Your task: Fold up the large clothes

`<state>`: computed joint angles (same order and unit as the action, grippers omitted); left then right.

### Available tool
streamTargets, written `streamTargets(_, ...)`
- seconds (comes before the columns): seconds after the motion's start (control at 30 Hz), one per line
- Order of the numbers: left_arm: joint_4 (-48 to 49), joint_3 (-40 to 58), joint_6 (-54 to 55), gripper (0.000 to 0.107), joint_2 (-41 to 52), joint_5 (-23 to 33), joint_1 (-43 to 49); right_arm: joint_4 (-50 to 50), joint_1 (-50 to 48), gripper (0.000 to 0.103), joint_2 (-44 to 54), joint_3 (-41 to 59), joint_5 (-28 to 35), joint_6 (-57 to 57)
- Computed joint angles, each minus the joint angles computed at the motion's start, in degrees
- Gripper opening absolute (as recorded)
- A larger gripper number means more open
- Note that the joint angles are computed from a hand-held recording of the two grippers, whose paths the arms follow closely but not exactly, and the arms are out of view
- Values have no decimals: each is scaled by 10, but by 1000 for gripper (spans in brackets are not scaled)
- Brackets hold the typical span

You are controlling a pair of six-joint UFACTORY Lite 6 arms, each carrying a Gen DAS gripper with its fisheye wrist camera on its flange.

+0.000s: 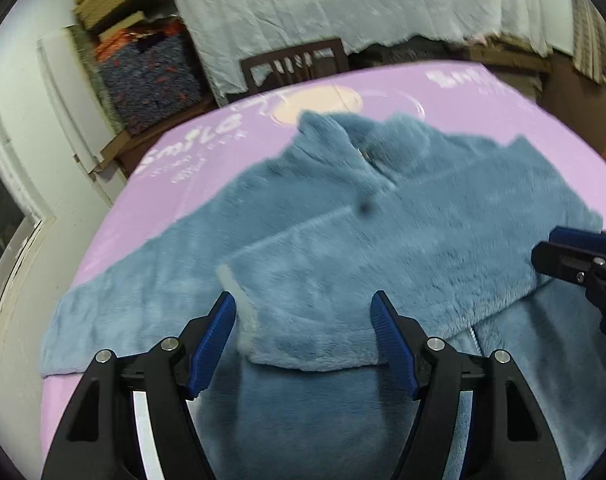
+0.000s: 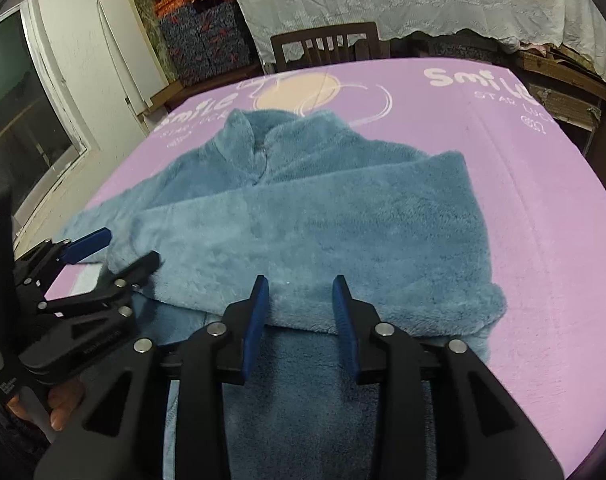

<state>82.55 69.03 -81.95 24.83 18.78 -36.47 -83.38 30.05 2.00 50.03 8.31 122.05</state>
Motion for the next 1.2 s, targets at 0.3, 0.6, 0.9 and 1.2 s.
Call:
streamTargets(0.3, 27, 15, -15, 80, 31, 72, -32, -69, -6, 39, 37, 11, -25, 58)
streamTargets(0.6, 94, -44, -107, 85, -28, 83, -37, -36, 33, 43, -33, -19, 23, 48)
streamTargets(0.9, 143, -137, -194, 90, -134, 107, -52, -32, 143, 52, -76, -41, 151, 109)
streamTargets(1.2, 50, -214, -114, 95, -250, -44, 130, 20, 250, 62, -40, 18, 269, 118)
